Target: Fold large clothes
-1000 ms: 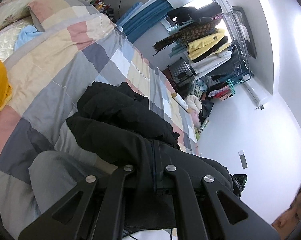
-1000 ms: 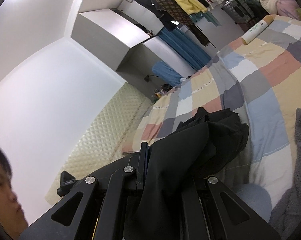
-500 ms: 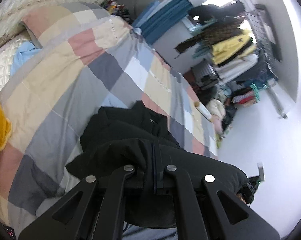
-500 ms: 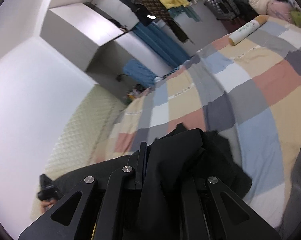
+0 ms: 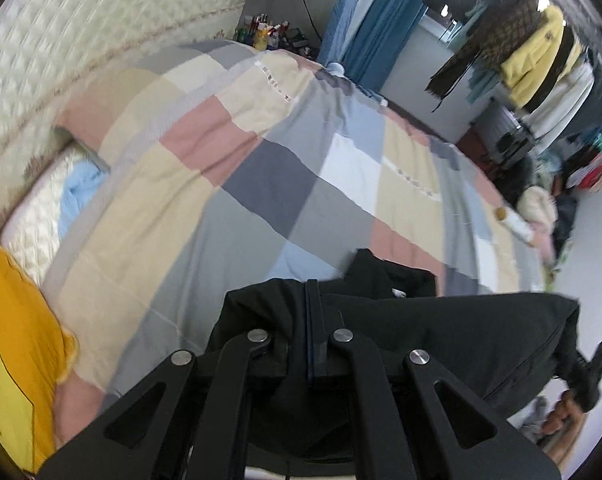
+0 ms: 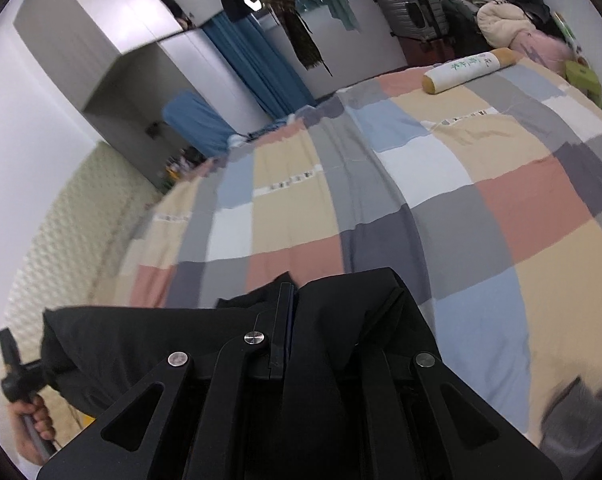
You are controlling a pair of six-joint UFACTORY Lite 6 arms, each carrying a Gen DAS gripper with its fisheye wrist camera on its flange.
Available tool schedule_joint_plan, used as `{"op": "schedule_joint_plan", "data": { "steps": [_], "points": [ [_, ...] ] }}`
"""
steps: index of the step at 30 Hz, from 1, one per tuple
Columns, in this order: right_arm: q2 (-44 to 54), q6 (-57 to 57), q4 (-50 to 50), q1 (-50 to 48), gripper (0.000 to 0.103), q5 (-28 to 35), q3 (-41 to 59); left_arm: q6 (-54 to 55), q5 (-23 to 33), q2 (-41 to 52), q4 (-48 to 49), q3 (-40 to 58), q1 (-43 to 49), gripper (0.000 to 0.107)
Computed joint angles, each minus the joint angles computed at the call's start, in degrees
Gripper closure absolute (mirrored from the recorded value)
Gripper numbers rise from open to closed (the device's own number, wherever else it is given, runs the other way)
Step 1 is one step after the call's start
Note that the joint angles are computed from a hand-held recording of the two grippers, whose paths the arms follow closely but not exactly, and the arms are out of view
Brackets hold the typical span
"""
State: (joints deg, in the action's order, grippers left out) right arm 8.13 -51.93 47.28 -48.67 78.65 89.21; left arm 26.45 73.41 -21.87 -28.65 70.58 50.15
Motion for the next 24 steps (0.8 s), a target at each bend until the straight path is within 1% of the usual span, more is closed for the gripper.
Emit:
{"op": "schedule_joint_plan", "data": {
  "steps": [6, 8, 11, 14, 18, 20, 24],
  "points": [
    [4.1, 3.4, -6.6, 11.9, 0.100, -14.6, -1.9, -11.5, -15.6, 4.4, 12.7, -3.6, -16.7, 0.103],
    [6.4, 4.5, -9.3, 15.7, 0.100, -19.5, -2.5, -15.3, -19.9, 6.7, 17.3, -4.6, -21.2, 0.103],
    [11.2, 7.2, -13.4, 20.5, 0.101, -24.6, -1.3, -20.0, -25.3, 12.1, 22.7, -5.2, -25.7, 0.103],
    [15.7, 9.5, -17.1, 24.3, 0.101, -28.6, 0.2, -24.9, -29.3, 17.6, 28.0, -4.6, -29.7, 0.103],
    [21.3, 12.5, -19.6, 27.7, 0.102, -31.0, 3.0, -28.2, -34.0, 25.3, 32.3, -4.3, -32.1, 0.104],
    [24.3, 14.2, -21.3, 29.4, 0.102, -32.5, 3.8, -29.8, -35.4, 28.6, 33.5, -4.0, -33.0, 0.104],
    [27.7, 15.0, -22.3, 31.7, 0.103, -34.9, 3.1, -32.3, -36.3, 33.0, 35.3, -3.4, -35.0, 0.104]
  ]
}}
